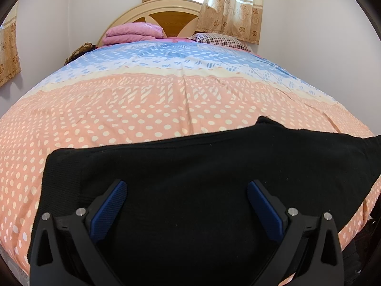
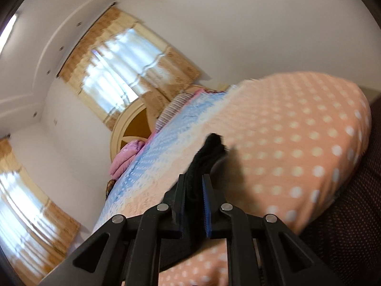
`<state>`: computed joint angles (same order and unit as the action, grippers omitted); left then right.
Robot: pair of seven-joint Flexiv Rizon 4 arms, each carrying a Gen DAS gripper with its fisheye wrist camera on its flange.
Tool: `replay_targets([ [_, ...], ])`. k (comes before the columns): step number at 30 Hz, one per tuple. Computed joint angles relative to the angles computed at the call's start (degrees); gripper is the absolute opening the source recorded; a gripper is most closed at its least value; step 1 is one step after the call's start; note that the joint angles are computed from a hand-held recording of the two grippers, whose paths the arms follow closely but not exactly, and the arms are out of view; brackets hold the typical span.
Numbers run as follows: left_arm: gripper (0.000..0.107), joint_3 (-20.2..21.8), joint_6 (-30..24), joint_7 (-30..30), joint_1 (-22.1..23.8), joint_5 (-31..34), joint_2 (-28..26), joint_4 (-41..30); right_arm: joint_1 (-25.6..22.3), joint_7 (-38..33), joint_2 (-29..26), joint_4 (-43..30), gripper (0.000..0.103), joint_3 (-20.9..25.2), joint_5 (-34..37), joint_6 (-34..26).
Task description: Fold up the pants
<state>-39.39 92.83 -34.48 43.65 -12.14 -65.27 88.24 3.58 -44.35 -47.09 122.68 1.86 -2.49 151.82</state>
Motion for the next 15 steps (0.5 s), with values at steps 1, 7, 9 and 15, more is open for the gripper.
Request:
replay_targets([
  [1,0.103,-0.05,-0.02,0.02,0.03,0.02,-0.02,-0.03,1.42,-1.49,0.92,0.25,0.012,-0.54,0.87,-0.41],
  [7,0.103,-0.28,-0.10,-0.04,0.23,-0.03,0.18,0.39,5.29,-6.35,3.62,-0.01,0.012,-0.77,2.46,-2.72],
  [9,0.103,-0.30,-0.17,-0.05,0.26,-0.03,0.22,0.42,6.99,-8.19,4.71,-0.28,0.012,-1.11,3.82,-4.62],
  [15,0.103,-0.65,0.10,0.32,0.64,0.36,0.61,1.03,10.38,-12.47,7.11,-1.96,0.012,-0.74,4.86,-8.94],
])
